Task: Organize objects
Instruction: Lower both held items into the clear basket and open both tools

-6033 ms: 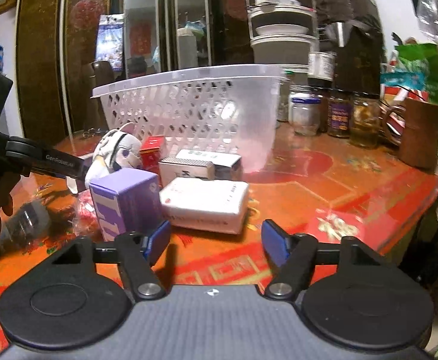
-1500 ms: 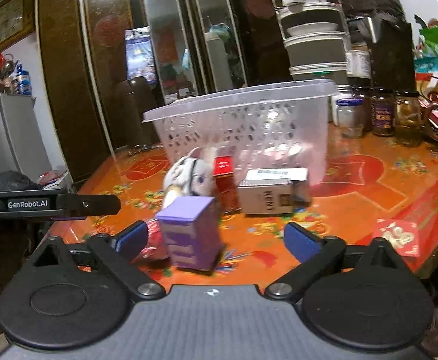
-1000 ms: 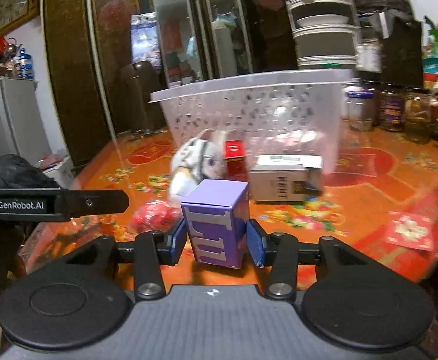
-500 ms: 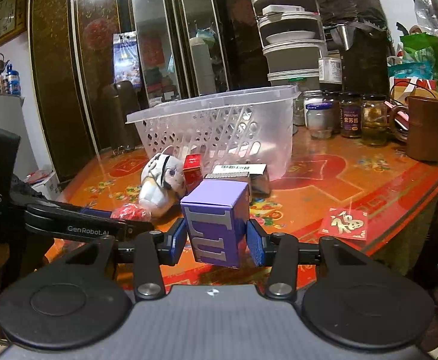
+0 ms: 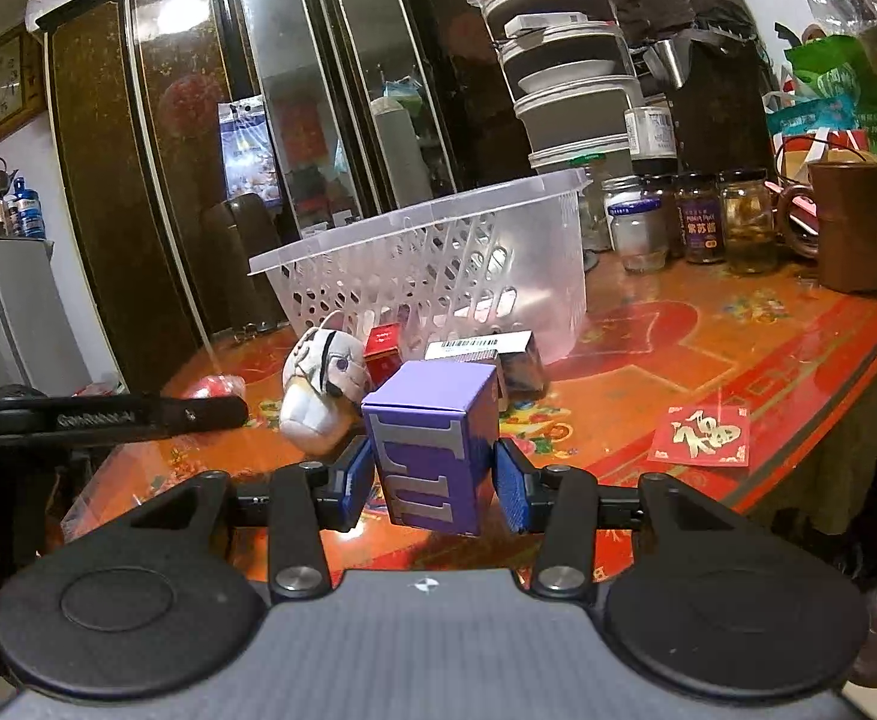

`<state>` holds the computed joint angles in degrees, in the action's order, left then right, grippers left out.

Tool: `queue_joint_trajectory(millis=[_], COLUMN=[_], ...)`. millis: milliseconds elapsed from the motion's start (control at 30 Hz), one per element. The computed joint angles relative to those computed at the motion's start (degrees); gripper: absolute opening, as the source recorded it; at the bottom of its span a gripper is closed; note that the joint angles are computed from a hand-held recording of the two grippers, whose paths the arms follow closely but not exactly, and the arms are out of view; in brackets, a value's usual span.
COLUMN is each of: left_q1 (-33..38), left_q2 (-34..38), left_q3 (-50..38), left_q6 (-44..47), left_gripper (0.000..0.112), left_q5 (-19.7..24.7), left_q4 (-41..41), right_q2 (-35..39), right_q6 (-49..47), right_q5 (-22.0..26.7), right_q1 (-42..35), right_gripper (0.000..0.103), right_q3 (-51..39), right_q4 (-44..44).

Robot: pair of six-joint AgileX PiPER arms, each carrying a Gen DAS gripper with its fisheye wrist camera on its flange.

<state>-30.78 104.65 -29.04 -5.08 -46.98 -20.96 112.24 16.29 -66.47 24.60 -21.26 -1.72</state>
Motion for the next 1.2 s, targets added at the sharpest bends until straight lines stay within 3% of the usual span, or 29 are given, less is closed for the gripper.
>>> queue_joint_trajectory(millis=[133, 233, 367, 633, 767, 1067, 1200], left_q1=[0.06, -0.96, -1.27, 2.57, 5.22, 8.66, 9.97], left_q2=[-2.12, -6.34, -10.93, -15.66, -15.86, -14.75, -10.2], left_q3=[0.51, 1.5, 2.16, -4.28, -8.94, -17.81, -27.38], left_q6=[0.54, 6.12, 8.91, 12.44, 11.69, 9.76, 11.8], left_gripper=[0.05, 0.05, 0.05, 0.049, 0.049, 0.049, 0.049], left_q5=[2.07, 4.46, 6.17, 14.22, 19.41, 26.9, 33.49], left_q4=[0.98, -3.09, -6.0, -4.69, -0.95, 4.08, 3.65], right_q2=[-2.47, -6.7, -9.68, -15.89, -17.77, -19.86, -18.09], right_q6=[-0.95, 4.22, -1.19, 6.07, 13.05, 13.68, 15.71], right_q5=[2.94, 9.62, 11.82, 20.19, 24.56, 31.95, 39.19], right_q1=[-0.61, -4.71, -2.93, -8.39, -12.5, -12.35, -10.62], right_gripper=[0.047, 0.047, 0.047, 0.047, 0.047, 0.047, 0.048], right_q3=[0.14, -0.47, -0.19, -6.19, -11.09, -17.6, -25.94], right_q4=[-1.36, -9.28, -4.16, -15.48, -23.47, -24.46, -27.37])
